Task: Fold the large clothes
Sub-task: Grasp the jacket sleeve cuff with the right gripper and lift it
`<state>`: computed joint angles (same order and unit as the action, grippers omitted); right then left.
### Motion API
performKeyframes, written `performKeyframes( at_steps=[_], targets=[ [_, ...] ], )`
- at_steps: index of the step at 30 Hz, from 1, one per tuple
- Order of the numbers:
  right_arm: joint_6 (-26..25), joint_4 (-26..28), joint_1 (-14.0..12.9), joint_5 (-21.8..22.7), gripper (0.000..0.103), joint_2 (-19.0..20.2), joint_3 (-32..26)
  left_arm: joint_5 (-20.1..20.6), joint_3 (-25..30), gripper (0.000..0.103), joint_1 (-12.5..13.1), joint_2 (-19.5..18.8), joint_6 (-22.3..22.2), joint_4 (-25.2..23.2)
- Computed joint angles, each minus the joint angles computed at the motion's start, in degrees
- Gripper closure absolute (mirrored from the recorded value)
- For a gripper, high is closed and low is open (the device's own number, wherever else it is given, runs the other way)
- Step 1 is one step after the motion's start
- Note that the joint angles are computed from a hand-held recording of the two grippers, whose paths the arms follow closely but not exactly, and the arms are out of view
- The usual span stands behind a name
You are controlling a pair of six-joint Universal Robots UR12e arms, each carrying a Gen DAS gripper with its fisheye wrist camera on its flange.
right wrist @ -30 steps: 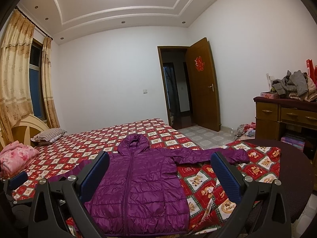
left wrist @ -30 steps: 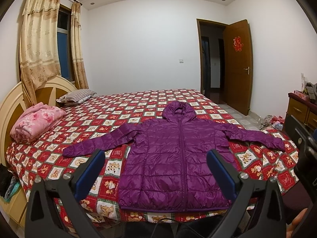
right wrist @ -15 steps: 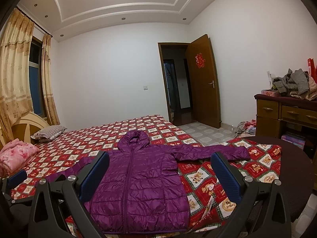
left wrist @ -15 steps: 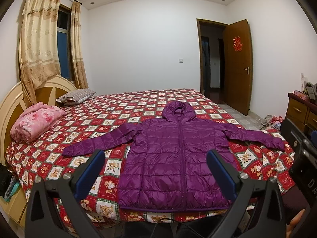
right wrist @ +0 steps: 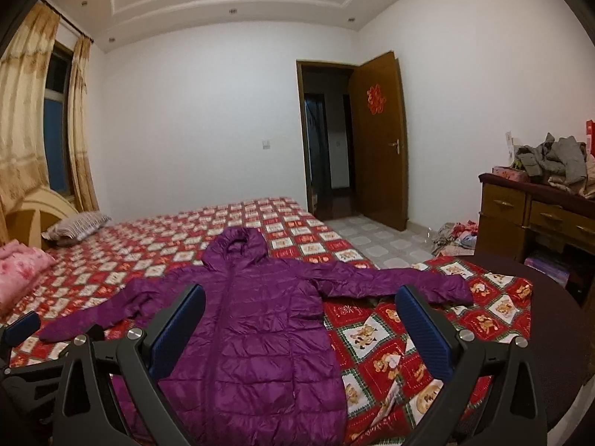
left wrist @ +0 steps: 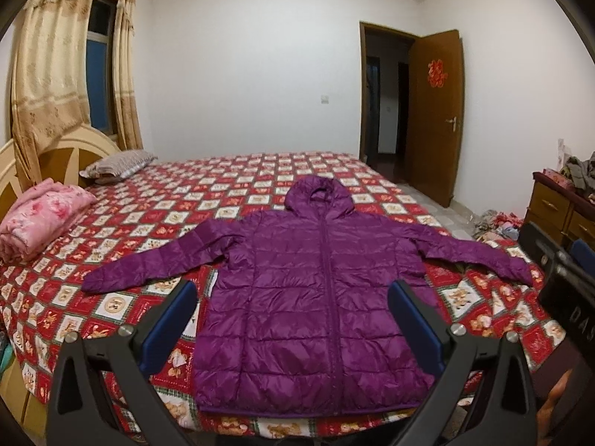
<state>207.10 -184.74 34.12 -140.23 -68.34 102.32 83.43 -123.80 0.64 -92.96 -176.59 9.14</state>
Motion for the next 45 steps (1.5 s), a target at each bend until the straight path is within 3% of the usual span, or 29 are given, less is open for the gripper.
performKeyframes(
  at_steps=[6,8,11,13,16,19,22,26,28,30,35,37,38,40,41,45],
  targets=[
    [2.71,7.27,-4.24,6.82,0.001,1.53,-2.93,-1.10,3.18,0.000,1.23,-3.72,0.04,-1.65],
    [3.87,8.07,-5.77,9.46,0.001,1.94,-3.41,-0.36,4.53,0.000,1.21,-5.22,0.84,-2.12],
    [4.04,7.62,-7.81,9.88,0.001,3.09,-4.14,0.05,7.00,0.000,1.32,-7.99,2.74,-3.17],
    [4.08,8.17,-10.26,14.43,0.001,3.01,-3.68,-0.04,9.34,0.000,1.59,-9.88,3.56,-6.13],
    [8.68,11.74,-14.26,20.13,0.001,2.13,-2.27,-1.69,12.82,0.000,2.14,-12.41,3.73,-11.37],
    [12.14,12.70,-17.12,19.14,0.001,1.16,-0.02,-2.39,16.17,0.000,2.26,-15.14,3.93,-14.85],
    [19.34,15.49,-20.55,16.73,0.001,-0.26,2.53,-0.22,19.68,0.000,1.60,-18.39,3.30,-16.66],
    [35.60,19.72,-26.58,14.21,0.002,-2.88,7.82,2.58,23.53,0.000,0.96,-22.17,1.83,-18.19],
    [40.59,20.23,-29.15,15.23,0.002,-3.02,9.40,4.21,25.12,0.000,0.63,-24.28,1.22,-17.28],
    [41.87,22.07,-31.03,17.19,0.003,-2.93,9.74,5.79,26.04,0.000,0.40,-25.69,0.69,-16.02],
    [38.75,26.30,-33.25,20.15,0.019,-0.84,7.88,9.19,27.83,0.000,-0.19,-28.41,-0.70,-14.45],
    [38.76,26.77,-33.77,22.08,0.033,-0.43,7.80,9.65,28.15,0.000,-0.28,-29.06,-0.99,-14.85],
    [38.41,26.89,-33.86,22.06,0.036,-0.12,7.67,10.21,28.39,0.000,-0.37,-29.41,-0.87,-15.32],
    [35.53,27.60,-33.68,20.73,0.059,0.59,6.96,10.60,28.86,0.000,-0.56,-29.83,-0.34,-18.17],
    [34.84,27.25,-33.70,20.66,0.060,0.78,7.02,10.24,29.20,0.000,-0.54,-29.84,-0.42,-20.17],
    [32.10,26.73,-33.60,20.74,0.078,0.89,6.82,8.44,29.16,0.000,-0.22,-29.64,-1.78,-21.08]
  ],
)
